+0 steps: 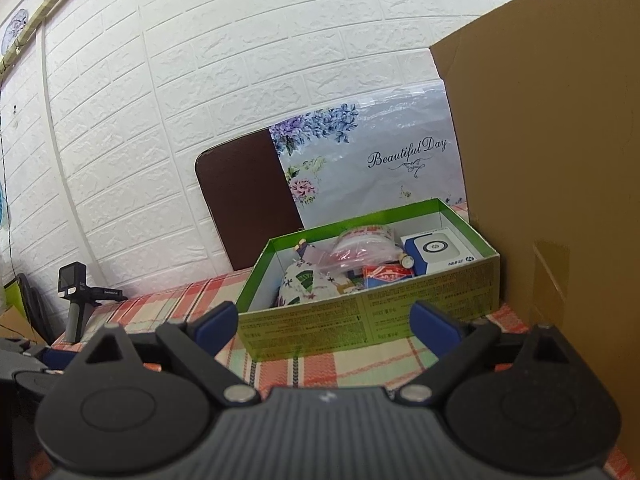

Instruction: Organize objects

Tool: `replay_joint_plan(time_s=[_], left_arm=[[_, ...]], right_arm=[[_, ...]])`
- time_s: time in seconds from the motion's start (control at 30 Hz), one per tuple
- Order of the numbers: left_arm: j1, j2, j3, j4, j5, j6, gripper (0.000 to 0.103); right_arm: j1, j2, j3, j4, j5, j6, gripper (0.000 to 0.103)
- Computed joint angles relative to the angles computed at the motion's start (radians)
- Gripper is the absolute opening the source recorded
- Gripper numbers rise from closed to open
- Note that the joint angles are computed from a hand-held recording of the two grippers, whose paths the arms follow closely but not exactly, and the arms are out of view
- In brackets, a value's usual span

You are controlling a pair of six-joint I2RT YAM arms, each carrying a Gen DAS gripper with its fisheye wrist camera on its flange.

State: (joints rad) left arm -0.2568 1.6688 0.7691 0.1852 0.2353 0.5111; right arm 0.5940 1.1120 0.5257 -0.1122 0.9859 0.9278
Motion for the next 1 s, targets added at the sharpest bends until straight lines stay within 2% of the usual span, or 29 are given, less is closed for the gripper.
replay_joint_plan(time_s=[0.3,1.0], left_arm=[[-0.004,0.028,0.027,-0.054,-0.006,0.005,0.103],[0.004,0.071,0.069,-0.097,0.009,0.018,0.103]], right_arm=[[-0.019,0.007,-0.007,0.000,-0.032,0.017,0.097],[-0.034,0.048,0.005,0.006,-0.055,0.028,0.097]])
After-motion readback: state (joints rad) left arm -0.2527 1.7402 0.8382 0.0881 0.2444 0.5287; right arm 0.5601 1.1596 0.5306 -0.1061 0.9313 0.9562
